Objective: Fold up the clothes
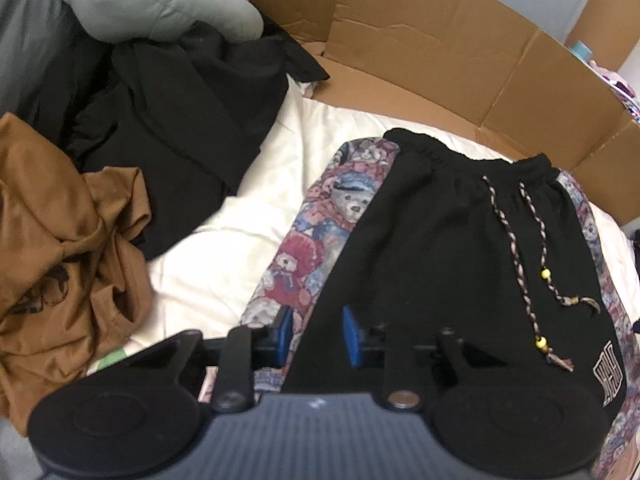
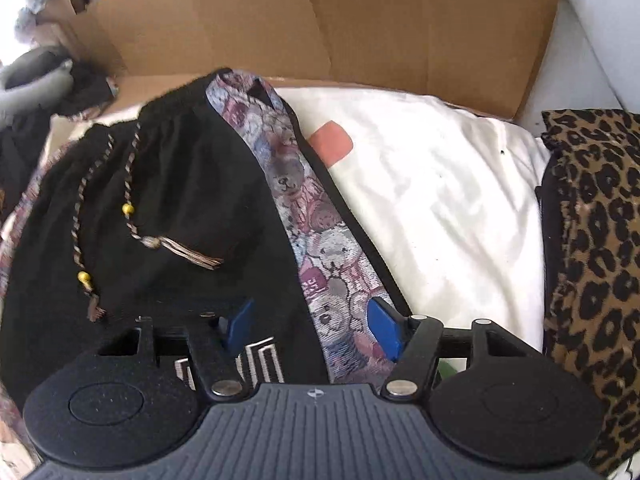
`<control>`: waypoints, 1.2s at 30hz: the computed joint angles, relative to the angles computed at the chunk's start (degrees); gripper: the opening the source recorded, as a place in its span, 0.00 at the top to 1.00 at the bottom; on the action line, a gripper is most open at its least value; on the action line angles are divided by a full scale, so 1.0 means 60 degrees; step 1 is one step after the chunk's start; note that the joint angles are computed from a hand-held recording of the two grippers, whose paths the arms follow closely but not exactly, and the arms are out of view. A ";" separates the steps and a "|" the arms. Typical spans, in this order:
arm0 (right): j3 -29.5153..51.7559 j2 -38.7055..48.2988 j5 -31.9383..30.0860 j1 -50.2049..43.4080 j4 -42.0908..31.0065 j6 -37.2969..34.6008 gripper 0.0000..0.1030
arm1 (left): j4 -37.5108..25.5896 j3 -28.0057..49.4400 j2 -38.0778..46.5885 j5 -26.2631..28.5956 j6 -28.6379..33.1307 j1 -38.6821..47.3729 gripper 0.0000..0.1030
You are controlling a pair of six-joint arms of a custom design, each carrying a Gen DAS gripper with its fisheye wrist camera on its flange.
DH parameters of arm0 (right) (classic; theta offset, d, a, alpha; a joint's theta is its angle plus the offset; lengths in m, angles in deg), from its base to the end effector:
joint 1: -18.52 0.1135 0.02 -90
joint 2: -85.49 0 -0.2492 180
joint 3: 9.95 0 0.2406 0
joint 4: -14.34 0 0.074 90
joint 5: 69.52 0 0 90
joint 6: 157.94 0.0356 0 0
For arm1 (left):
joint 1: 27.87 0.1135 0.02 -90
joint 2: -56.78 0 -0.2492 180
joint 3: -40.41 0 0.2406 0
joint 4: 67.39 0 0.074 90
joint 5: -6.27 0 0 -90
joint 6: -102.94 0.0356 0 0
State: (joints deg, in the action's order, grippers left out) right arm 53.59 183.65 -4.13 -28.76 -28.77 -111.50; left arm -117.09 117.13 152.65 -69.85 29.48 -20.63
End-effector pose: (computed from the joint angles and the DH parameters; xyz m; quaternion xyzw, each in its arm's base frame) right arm 0.1981 -0.1927 0.1195 0.0088 0.9717 0.0744 0.2242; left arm 0.3105 0.0308 0.1812 0.1012 0.9708 -0.0787 0.2027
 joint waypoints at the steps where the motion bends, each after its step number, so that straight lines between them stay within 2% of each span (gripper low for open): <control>1: -0.0043 0.0115 0.0137 0.0080 0.0211 0.0031 0.36 | 0.0146 -0.0041 0.0121 -0.0054 0.0034 0.0031 0.75; 5: -0.0083 0.0579 0.0652 0.0213 0.0720 0.0018 0.37 | 0.0484 0.0078 0.1120 -0.0082 -0.0014 0.0305 0.83; 11: -0.0141 0.1121 0.1108 0.0171 0.1222 -0.0333 0.37 | 0.0952 0.0214 0.2199 0.0101 -0.0114 0.0736 0.83; 15: -0.0388 0.1120 0.1519 0.0281 0.1541 -0.0611 0.38 | 0.0688 0.0246 0.2065 0.0226 0.0097 0.0749 0.86; 18: -0.0555 0.0810 0.1871 0.0507 0.1641 -0.0387 0.38 | 0.0508 0.0313 0.1588 0.0601 -0.0001 0.0805 0.86; 22: -0.0515 0.0504 0.1374 0.0586 0.1478 -0.0186 0.39 | 0.0659 0.0681 0.1455 0.0838 -0.0244 0.0680 0.86; 26: -0.0348 0.0400 0.0829 0.0831 0.1365 0.0092 0.39 | 0.0968 0.1103 0.1886 0.0725 -0.0353 0.0308 0.86; 30: -0.0316 0.0478 0.0724 0.1211 0.1600 0.0333 0.39 | 0.1176 0.1592 0.2585 0.0701 -0.0497 0.0040 0.86; 33: -0.0248 0.0722 0.0769 0.1444 0.1905 0.0630 0.39 | 0.1459 0.1776 0.3161 0.0112 -0.0541 -0.0402 0.86; 36: -0.0109 0.1032 0.0753 0.1625 0.2227 0.0943 0.39 | 0.1594 0.1840 0.3389 -0.0103 -0.0563 -0.0546 0.86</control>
State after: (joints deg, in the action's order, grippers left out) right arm 52.94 189.84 0.39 -19.00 -15.41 -105.84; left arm -107.53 128.18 172.98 -70.47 26.10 -23.90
